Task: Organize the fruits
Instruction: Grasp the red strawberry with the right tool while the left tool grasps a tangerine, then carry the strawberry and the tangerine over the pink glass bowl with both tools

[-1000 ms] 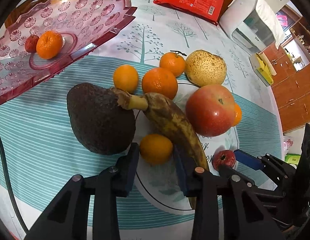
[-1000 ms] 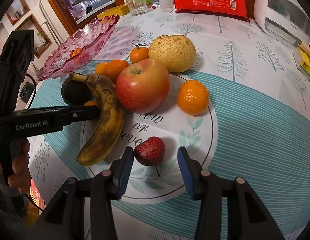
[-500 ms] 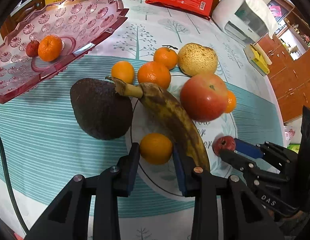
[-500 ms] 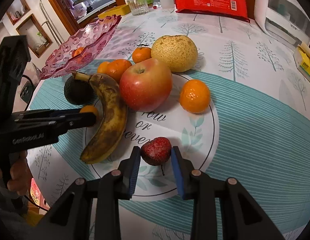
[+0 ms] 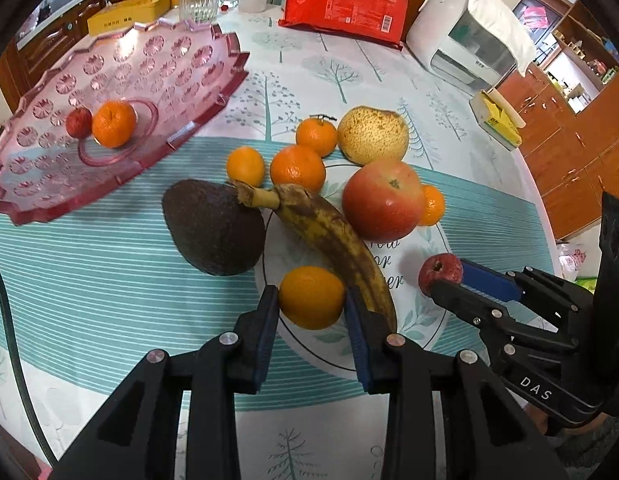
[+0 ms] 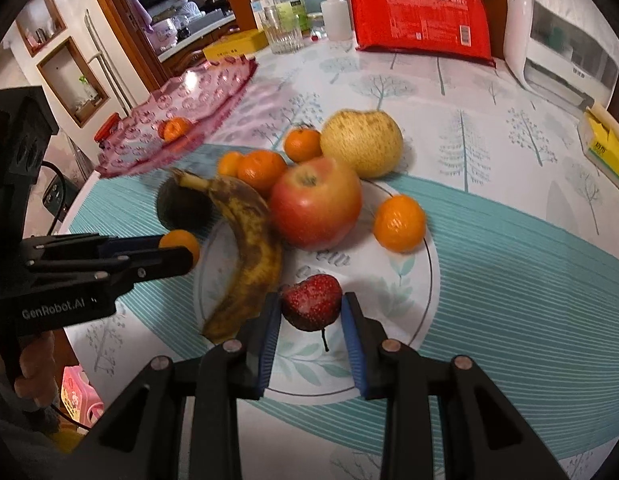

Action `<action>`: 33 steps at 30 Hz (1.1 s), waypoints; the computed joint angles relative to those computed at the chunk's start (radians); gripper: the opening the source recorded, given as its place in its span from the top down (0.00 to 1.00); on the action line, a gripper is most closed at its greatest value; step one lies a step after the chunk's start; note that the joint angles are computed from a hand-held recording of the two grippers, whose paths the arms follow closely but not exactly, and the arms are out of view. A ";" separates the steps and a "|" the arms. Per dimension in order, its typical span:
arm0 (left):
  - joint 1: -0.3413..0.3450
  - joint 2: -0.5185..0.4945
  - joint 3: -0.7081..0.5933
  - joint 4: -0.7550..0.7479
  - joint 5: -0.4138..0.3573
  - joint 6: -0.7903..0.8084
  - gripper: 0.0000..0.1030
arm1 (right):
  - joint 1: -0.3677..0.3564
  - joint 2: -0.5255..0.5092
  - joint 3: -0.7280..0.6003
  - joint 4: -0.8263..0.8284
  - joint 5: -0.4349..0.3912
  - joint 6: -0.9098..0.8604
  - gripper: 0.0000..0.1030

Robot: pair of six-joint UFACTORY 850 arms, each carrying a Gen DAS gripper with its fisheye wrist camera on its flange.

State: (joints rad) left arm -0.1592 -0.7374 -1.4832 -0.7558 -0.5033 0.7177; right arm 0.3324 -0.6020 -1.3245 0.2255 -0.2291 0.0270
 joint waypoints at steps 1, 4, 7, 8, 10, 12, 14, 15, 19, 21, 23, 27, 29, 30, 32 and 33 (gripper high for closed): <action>0.004 0.008 0.004 0.003 0.001 0.005 0.69 | 0.004 0.003 -0.002 -0.006 0.003 0.008 0.70; 0.017 0.028 0.016 0.011 0.000 0.019 0.69 | 0.018 0.008 -0.014 -0.025 0.009 0.037 0.69; 0.036 0.051 0.026 0.028 -0.003 0.026 0.69 | 0.036 0.009 -0.031 -0.054 0.013 0.077 0.69; 0.041 0.055 0.025 0.037 -0.005 0.024 0.69 | 0.043 0.008 -0.039 -0.072 0.014 0.100 0.70; 0.052 0.065 0.023 0.051 -0.006 0.026 0.69 | 0.054 0.005 -0.055 -0.090 0.013 0.128 0.69; 0.067 0.078 0.020 0.060 -0.010 0.035 0.69 | 0.067 0.000 -0.074 -0.126 0.012 0.175 0.69; 0.083 0.090 0.016 0.069 -0.010 0.045 0.69 | 0.079 -0.002 -0.091 -0.162 0.013 0.220 0.69; 0.092 0.097 0.014 0.074 -0.008 0.051 0.69 | 0.085 -0.005 -0.103 -0.179 0.013 0.244 0.70; 0.126 0.110 -0.008 0.088 -0.009 0.066 0.69 | 0.109 -0.020 -0.155 -0.248 0.015 0.331 0.69; 0.144 0.114 -0.024 0.103 -0.007 0.066 0.69 | 0.123 -0.032 -0.187 -0.305 0.013 0.398 0.69; 0.165 0.116 -0.042 0.119 -0.004 0.068 0.69 | 0.134 -0.044 -0.217 -0.343 0.007 0.442 0.69; 0.195 0.104 -0.096 0.162 -0.003 0.053 0.69 | 0.156 -0.078 -0.293 -0.419 -0.016 0.531 0.69; 0.211 0.095 -0.125 0.187 0.002 0.044 0.69 | 0.165 -0.092 -0.323 -0.437 -0.022 0.560 0.69; 0.219 0.088 -0.142 0.200 0.003 0.040 0.69 | 0.168 -0.101 -0.339 -0.436 -0.025 0.566 0.69; 0.231 0.074 -0.171 0.202 -0.003 0.045 0.69 | 0.176 -0.125 -0.382 -0.459 -0.044 0.601 0.69; 0.238 0.064 -0.190 0.201 -0.010 0.048 0.69 | 0.181 -0.142 -0.411 -0.478 -0.059 0.623 0.69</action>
